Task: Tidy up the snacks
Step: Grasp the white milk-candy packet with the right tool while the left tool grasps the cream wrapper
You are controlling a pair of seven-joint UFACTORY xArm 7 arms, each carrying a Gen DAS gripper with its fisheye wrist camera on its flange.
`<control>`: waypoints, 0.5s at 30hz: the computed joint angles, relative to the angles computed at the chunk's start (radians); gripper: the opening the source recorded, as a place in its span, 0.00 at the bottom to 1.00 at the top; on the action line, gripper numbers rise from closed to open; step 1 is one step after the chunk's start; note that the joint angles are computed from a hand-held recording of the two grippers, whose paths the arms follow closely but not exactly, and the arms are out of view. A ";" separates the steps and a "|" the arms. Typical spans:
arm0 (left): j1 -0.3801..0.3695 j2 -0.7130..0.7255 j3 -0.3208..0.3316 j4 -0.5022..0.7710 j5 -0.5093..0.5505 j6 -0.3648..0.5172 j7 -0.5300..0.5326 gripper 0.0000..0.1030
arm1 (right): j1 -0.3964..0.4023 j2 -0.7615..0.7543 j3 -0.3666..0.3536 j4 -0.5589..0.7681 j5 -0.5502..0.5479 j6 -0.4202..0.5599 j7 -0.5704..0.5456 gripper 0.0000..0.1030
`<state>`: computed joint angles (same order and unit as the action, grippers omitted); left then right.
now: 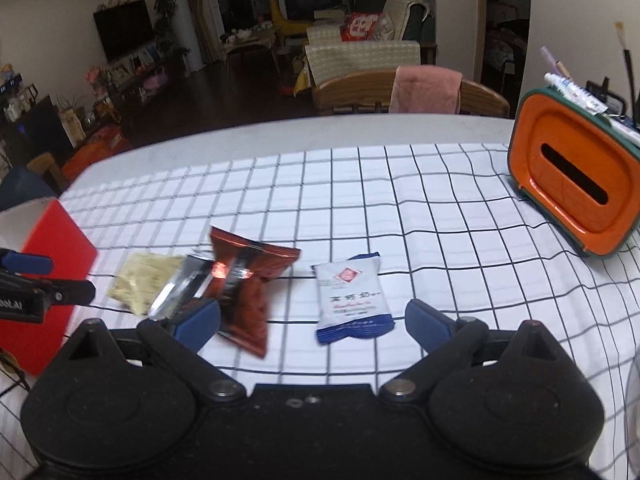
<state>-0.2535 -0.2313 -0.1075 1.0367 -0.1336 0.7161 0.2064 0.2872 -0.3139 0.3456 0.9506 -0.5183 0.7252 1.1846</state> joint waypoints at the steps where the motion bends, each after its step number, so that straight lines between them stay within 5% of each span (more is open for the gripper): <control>1: 0.002 0.020 -0.004 0.013 0.009 0.005 -0.012 0.83 | -0.002 0.010 -0.008 -0.003 0.003 -0.008 -0.011 0.96; 15: 0.003 0.251 -0.020 0.189 0.085 0.088 -0.156 0.83 | -0.003 0.152 -0.087 0.019 0.004 -0.039 -0.103 0.89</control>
<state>-0.2505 0.0201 -0.1279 1.2253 -0.0482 0.8045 0.0500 0.2840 -0.1621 0.2587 0.9698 -0.5147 0.6858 1.0818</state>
